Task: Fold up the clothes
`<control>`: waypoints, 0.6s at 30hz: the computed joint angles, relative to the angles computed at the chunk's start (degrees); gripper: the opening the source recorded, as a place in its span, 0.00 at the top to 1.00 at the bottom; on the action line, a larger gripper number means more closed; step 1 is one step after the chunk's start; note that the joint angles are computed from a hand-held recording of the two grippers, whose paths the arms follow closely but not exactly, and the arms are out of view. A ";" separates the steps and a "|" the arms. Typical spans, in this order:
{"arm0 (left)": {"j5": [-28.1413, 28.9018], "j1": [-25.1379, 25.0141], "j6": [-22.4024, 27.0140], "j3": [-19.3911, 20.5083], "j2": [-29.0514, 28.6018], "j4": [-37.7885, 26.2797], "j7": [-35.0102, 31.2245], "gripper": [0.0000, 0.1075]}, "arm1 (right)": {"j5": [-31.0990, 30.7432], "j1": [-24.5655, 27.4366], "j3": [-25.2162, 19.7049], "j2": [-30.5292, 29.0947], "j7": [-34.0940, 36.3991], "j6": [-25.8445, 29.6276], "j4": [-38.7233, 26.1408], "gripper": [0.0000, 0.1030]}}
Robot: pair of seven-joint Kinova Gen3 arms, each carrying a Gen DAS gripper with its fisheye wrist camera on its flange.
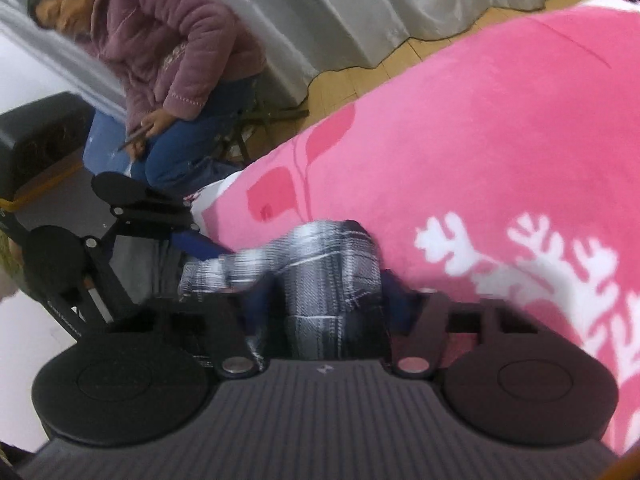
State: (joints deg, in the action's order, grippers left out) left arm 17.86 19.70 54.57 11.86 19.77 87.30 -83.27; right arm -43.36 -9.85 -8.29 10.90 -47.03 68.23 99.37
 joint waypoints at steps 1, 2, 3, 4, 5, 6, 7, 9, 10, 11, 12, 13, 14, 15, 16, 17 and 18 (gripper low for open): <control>-0.72 0.42 -0.18 -0.10 -0.09 -0.01 0.07 0.33 | -0.02 -0.08 -0.09 -0.49 0.31 -0.35 0.29 0.73; -1.47 0.84 -0.37 -0.20 -0.18 -0.02 0.16 0.36 | -0.04 -0.18 -0.14 -0.99 0.63 -0.68 0.58 0.81; -2.81 1.59 -0.28 -0.36 -0.18 -0.31 0.44 0.38 | -0.49 -0.04 -0.04 -1.77 1.09 -1.04 1.10 0.82; -3.58 2.03 -0.18 -0.37 -0.16 -0.62 0.57 0.42 | -1.05 0.14 0.14 -2.61 1.60 -1.38 1.66 0.83; -4.24 2.42 -0.07 -0.37 -0.15 -0.93 0.66 0.46 | -1.62 0.28 0.35 -3.44 2.10 -1.71 2.22 0.83; -4.50 2.56 0.12 -0.31 -0.27 -1.07 0.66 0.48 | -2.57 0.53 0.62 -4.57 2.76 -1.98 3.06 0.84; -4.50 2.52 0.43 -0.32 -0.56 -1.11 0.81 0.51 | -3.76 0.95 1.09 -5.25 3.67 -1.86 3.55 0.84; -3.79 2.37 0.66 -0.19 -1.29 -1.41 1.35 0.55 | -5.95 1.52 1.97 -7.20 5.11 -2.08 5.11 0.84; -3.79 2.55 0.69 -0.18 -2.04 -1.51 1.81 0.57 | -6.93 1.82 2.54 -8.48 5.75 -2.13 5.96 0.84; -3.78 2.77 0.73 -0.04 -2.90 -1.63 2.09 0.60 | -8.20 2.24 3.29 -9.79 6.73 -1.90 6.89 0.84; -3.76 2.99 0.79 0.10 -3.76 -1.77 2.34 0.61 | -9.44 2.64 4.12 -11.47 7.68 -1.65 7.94 0.84; -3.73 3.30 0.95 0.30 -4.69 -1.98 2.57 0.62 | -10.41 2.92 5.01 -12.81 8.40 -1.17 8.59 0.84; -3.71 3.62 1.13 0.51 -5.61 -2.23 2.80 0.64 | -11.65 3.40 6.19 -14.56 9.43 -0.37 9.44 0.84; -3.87 4.18 1.34 0.79 -6.77 -2.60 3.14 0.64 | -12.55 3.70 7.28 -15.94 10.10 0.22 9.94 0.84; -4.33 4.88 1.58 1.04 -7.73 -3.04 3.59 0.65 | -13.49 4.20 8.65 -17.83 10.96 1.23 10.80 0.84; -5.13 6.04 1.77 1.42 -8.94 -3.49 4.52 0.66 | -14.35 4.70 10.20 -19.84 11.79 2.42 11.65 0.84; -6.08 7.30 2.01 1.85 -10.11 -4.07 5.61 0.66 | -15.04 5.27 11.99 -22.33 12.68 3.89 12.72 0.84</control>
State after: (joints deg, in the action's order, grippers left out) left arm 11.78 27.00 56.58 13.71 9.66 83.23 -77.66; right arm -58.40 -4.59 3.70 -11.42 -34.35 72.12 112.09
